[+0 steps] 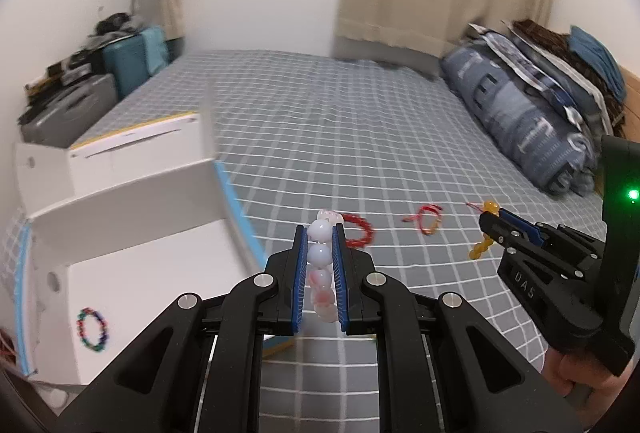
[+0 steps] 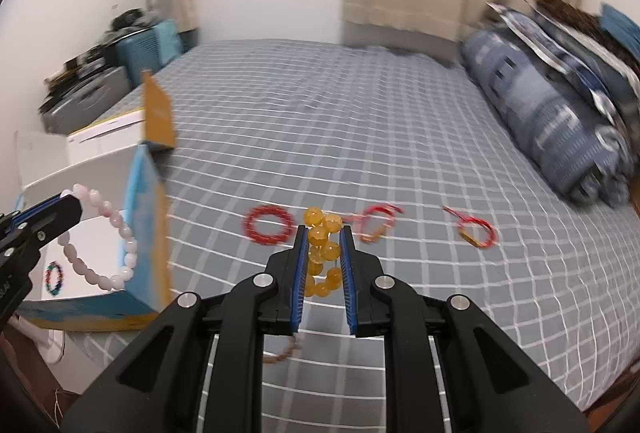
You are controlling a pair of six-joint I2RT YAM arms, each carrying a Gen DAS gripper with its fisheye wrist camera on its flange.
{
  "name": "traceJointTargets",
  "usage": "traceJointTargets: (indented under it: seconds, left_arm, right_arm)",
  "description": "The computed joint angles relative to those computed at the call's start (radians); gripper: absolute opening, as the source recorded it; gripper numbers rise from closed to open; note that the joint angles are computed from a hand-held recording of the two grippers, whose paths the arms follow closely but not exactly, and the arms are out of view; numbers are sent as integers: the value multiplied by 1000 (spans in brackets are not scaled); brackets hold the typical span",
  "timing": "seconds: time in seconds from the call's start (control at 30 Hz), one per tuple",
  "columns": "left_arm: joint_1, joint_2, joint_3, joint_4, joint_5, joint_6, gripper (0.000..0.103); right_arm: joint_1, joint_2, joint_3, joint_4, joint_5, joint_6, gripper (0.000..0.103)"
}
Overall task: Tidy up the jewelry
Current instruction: 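Carry the pink-white bracelet in the left gripper while the right gripper carries the amber bracelet toward the white box, then lower into the box and open the left gripper while the right gripper opens too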
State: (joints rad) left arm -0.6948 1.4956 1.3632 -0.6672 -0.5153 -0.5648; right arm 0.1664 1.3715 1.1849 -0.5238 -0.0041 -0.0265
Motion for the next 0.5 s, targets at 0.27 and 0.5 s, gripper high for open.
traceJointTargets:
  seconds: [0.27, 0.5]
  left_arm:
    - [84, -171, -130, -90, -85, -38, 12]
    - [245, -307, -273, -113, -49, -25, 12]
  right_arm:
    - [257, 72, 79, 4, 86, 71, 15]
    - [427, 197, 168, 35, 110, 112, 15]
